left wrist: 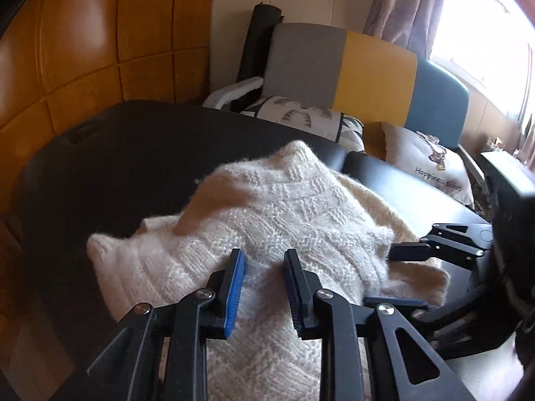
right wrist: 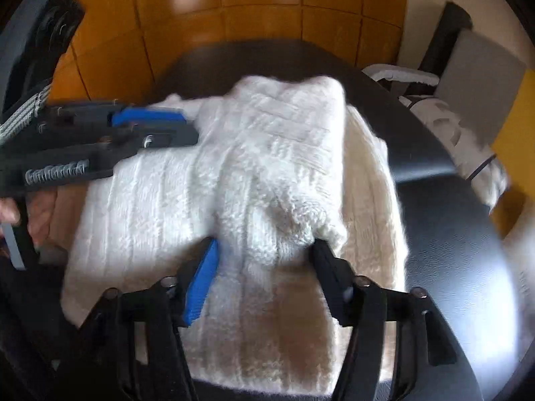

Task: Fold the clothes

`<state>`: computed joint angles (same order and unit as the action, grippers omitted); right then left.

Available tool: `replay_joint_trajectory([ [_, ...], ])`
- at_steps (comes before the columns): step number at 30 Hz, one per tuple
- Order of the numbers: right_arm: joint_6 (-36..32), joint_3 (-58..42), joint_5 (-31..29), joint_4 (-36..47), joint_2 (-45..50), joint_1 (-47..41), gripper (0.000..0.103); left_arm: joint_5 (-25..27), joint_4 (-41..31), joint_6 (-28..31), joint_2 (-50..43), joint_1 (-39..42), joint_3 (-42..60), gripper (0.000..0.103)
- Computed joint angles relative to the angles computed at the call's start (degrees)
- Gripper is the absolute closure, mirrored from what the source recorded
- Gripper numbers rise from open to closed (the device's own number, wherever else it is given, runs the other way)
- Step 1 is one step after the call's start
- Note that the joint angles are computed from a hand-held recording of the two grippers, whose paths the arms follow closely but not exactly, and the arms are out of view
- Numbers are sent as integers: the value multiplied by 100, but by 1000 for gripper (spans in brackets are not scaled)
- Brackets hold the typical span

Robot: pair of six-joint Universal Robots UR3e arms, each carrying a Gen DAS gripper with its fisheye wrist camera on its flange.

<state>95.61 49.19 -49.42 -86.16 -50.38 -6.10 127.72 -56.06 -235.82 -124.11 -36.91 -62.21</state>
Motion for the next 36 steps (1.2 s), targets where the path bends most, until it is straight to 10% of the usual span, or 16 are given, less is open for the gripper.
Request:
replay_joint_trajectory([
  [8, -258, -450, -125, 256, -149, 78, 40, -22, 73, -567, 381, 81, -427, 77],
  [15, 613, 9, -180, -816, -253, 428, 40, 448, -1783, -2935, 705, -508, -359, 77],
  [23, 2554, 776, -502, -2112, -723, 496, 29, 356, -1955, -3172, 906, -595, -564, 77],
  [30, 2500, 3344, -569, -3399, -2259, 253, 29, 472, -2201, -3256, 634, -915, -13, 75],
  [36, 2456, 3273, -742, -2831, -2022, 180, 28, 212, -1042, -2626, 805, -783, -904, 72],
])
